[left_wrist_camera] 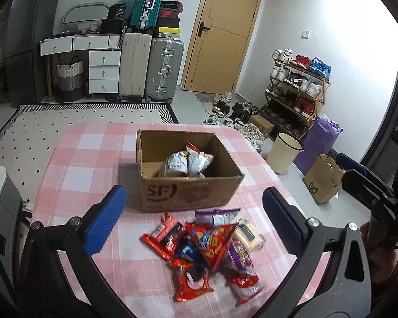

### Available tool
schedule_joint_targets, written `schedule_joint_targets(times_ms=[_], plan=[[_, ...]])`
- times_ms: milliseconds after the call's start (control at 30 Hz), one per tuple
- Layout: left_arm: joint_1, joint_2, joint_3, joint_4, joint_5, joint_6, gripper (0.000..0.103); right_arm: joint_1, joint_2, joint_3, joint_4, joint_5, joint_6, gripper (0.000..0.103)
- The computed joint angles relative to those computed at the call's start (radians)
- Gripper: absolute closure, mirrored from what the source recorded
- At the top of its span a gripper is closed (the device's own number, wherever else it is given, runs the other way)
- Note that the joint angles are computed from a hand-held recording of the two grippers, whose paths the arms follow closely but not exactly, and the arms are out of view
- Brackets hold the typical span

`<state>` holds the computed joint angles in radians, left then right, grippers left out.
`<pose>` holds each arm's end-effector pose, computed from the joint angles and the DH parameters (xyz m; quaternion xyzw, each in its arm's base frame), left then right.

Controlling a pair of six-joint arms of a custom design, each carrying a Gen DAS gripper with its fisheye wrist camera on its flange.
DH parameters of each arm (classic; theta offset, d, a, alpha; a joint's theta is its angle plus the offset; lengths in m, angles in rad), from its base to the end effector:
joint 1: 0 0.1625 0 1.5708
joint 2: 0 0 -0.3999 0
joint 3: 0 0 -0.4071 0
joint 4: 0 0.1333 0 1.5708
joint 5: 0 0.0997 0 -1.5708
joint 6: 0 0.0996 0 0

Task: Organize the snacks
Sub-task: 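Move the right tool back and grasp the red-and-white balloon glue pack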

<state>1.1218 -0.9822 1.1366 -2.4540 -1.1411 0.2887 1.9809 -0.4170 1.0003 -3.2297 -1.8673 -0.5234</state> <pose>-0.1720 -0.7596 0.4314 0.2583 0.8789 -0.3630 0.1707 0.4291 -0.7257 0.1427 0.3147 -0.7926 0.4986 0.1553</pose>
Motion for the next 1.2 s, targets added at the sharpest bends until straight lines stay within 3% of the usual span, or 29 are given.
schedule_joint_targets(times_ms=[267, 633, 1200], plan=[[-0.018, -0.116, 0.176, -0.056, 0.004, -0.021, 0.001, 0.017, -0.085, 0.203, -0.123, -0.02, 0.004, 0.001], [-0.022, -0.222, 0.337, -0.078, 0.008, -0.055, 0.001, 0.016, -0.115, 0.316, -0.162, -0.057, 0.036, 0.001], [0.036, -0.231, 0.405, -0.075, -0.009, -0.089, 0.001, -0.053, -0.073, 0.38, -0.107, -0.019, 0.064, 0.001]])
